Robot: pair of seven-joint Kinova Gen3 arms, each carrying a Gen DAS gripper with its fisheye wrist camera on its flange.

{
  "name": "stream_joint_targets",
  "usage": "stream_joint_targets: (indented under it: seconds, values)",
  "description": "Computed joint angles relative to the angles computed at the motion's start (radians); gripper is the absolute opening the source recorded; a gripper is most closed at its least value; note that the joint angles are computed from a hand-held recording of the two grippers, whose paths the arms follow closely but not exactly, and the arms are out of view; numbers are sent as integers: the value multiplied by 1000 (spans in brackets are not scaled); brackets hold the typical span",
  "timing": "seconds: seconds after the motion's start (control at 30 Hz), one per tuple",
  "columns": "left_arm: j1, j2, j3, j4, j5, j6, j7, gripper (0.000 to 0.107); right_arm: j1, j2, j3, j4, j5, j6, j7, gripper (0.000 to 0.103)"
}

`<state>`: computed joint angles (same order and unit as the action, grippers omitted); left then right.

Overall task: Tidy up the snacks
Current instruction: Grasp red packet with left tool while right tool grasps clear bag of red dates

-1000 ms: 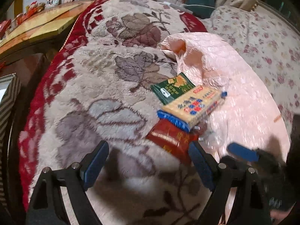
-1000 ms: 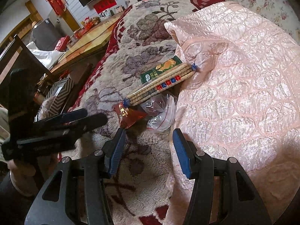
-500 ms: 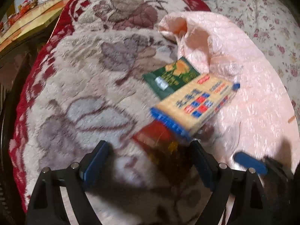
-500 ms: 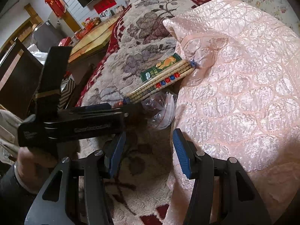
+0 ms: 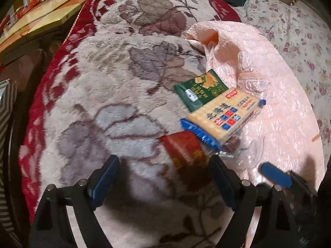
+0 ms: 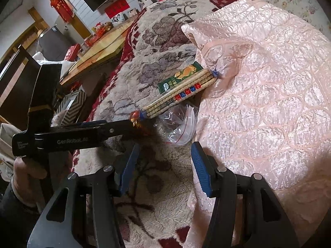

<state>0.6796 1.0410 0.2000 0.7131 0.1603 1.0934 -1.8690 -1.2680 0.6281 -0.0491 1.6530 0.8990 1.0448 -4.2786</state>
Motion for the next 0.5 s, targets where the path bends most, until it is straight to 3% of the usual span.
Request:
stream_joint_targets:
  seconds: [0.2,0.3,0.37,0.4,0.5]
  values:
    - [60,32,-36,-58,-56,22,37,87,0,-3,-7,1,-5,14,-10,53]
    - [29,38,-13,-75,-38,44,8,71,-3,-6,-3,10,5,3,-22,53]
    - [5,43,1,-90,-15,61,-9,47,-1,-6,-4,9,6,4,-19,53]
    - [-10,44,9,-91,-1,64,-24,42,0,-6,-3,11,8,0,-23,53]
    - [-28,40,18,-69,22,50,-65,41,4,-10,3,27,24,-23,-50,53]
